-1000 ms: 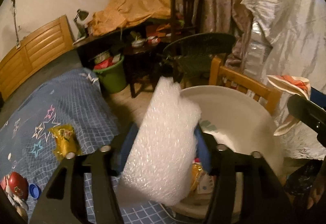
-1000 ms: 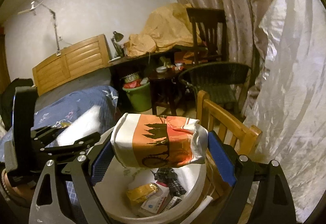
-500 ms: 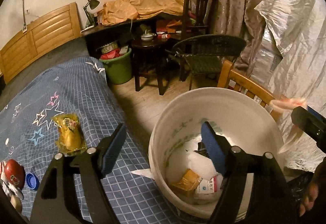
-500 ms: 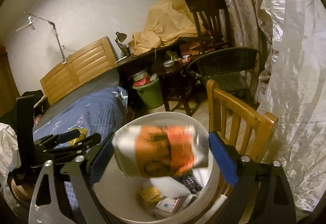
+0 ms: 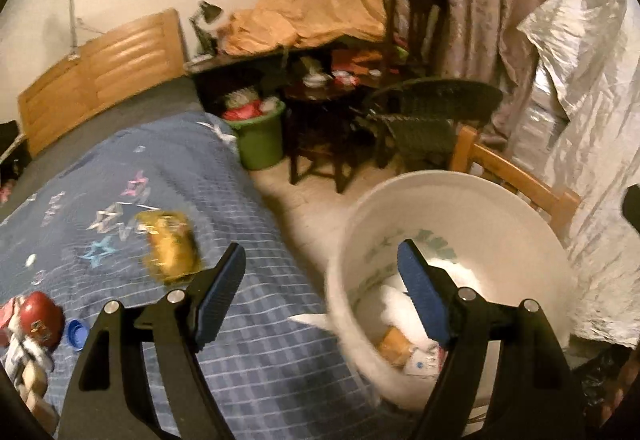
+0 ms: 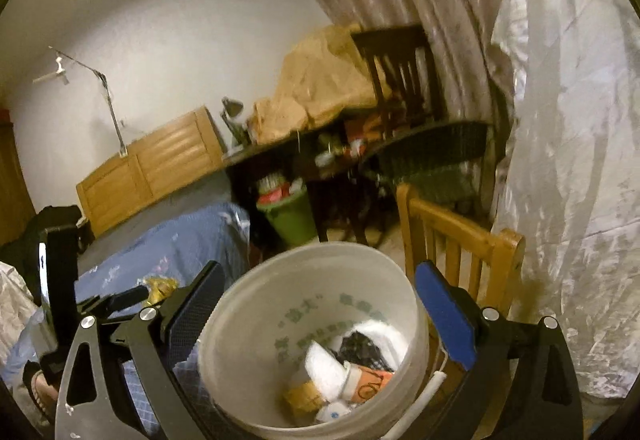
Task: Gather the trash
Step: 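Move both open tools back over the bed items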
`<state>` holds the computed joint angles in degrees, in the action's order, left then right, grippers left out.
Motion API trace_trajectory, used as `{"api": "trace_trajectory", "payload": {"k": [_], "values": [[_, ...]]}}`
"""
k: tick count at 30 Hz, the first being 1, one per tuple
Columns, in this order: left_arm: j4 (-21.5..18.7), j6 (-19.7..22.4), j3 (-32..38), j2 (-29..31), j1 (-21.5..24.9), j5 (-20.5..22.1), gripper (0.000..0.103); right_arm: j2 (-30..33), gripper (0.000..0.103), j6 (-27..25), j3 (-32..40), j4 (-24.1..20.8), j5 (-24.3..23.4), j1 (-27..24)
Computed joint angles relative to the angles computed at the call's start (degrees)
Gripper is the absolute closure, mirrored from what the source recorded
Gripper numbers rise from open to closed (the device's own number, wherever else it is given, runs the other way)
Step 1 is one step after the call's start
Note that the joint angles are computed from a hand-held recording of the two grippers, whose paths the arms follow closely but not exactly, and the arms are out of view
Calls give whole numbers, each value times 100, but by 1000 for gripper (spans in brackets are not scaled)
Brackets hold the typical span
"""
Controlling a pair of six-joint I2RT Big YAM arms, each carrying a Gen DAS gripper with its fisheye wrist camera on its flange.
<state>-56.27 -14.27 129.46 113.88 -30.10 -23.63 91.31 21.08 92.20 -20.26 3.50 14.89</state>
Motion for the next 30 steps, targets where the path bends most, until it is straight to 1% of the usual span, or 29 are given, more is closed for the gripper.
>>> {"api": "trace_trajectory", "payload": {"k": [1, 3, 4, 6, 7, 9, 10, 12, 14, 17, 20, 22, 24, 25, 27, 29, 30], "values": [[267, 2, -406, -244, -3, -178, 27, -92, 7, -47, -133, 171, 138, 78], [520, 37, -816, -505, -7, -441, 27, -243, 9, -195, -360, 475, 412, 261], [698, 53, -1160, -732, 5, -626, 27, -322, 9, -300, -491, 658, 581, 374], [900, 71, -1550, -1014, 47, -770, 27, -441, 10, -543, -712, 1051, 865, 592], [1069, 86, -1893, -1262, 81, -917, 27, -499, 10, -691, -840, 1269, 1006, 715], [1199, 79, -2256, -1547, 145, -1027, 27, -540, 11, -956, -962, 1531, 1174, 944], [1251, 24, -2552, -1790, 218, -1061, 27, -533, 11, -1056, -981, 1578, 1186, 1054], [1241, -116, -2919, -2123, 341, -1090, 27, -497, 16, -1111, -960, 1525, 1125, 1235], [1220, -239, -3268, -2441, 457, -1097, 27, -420, 20, -1076, -886, 1372, 996, 1397], [1189, -383, -3914, -3021, 679, -1119, 27, -257, 25, -995, -691, 1068, 783, 1671], [1154, -468, -4461, -3531, 875, -1133, 27, 8, 31, -991, -340, 680, 529, 1958], [1072, -538, -4861, -3920, 1068, -1045, 27, 182, 32, -966, -112, 433, 391, 2160], [969, -598, -5118, -4175, 1226, -1027, 27, 349, 32, -952, 104, 234, 302, 2344], [867, -658, -5309, -4375, 1398, -994, 27, 443, 32, -953, 229, 128, 283, 2452], [748, -760, -5555, -4635, 1644, -903, 27, 590, 33, -963, 418, -52, 218, 2629], [597, -858, -5831, -4954, 2071, -551, 27, 739, 36, -968, 605, -235, 145, 2801], [531, -859, -5935, -5085, 2310, -303, 27, 830, 36, -970, 734, -365, 96, 2882]]}}
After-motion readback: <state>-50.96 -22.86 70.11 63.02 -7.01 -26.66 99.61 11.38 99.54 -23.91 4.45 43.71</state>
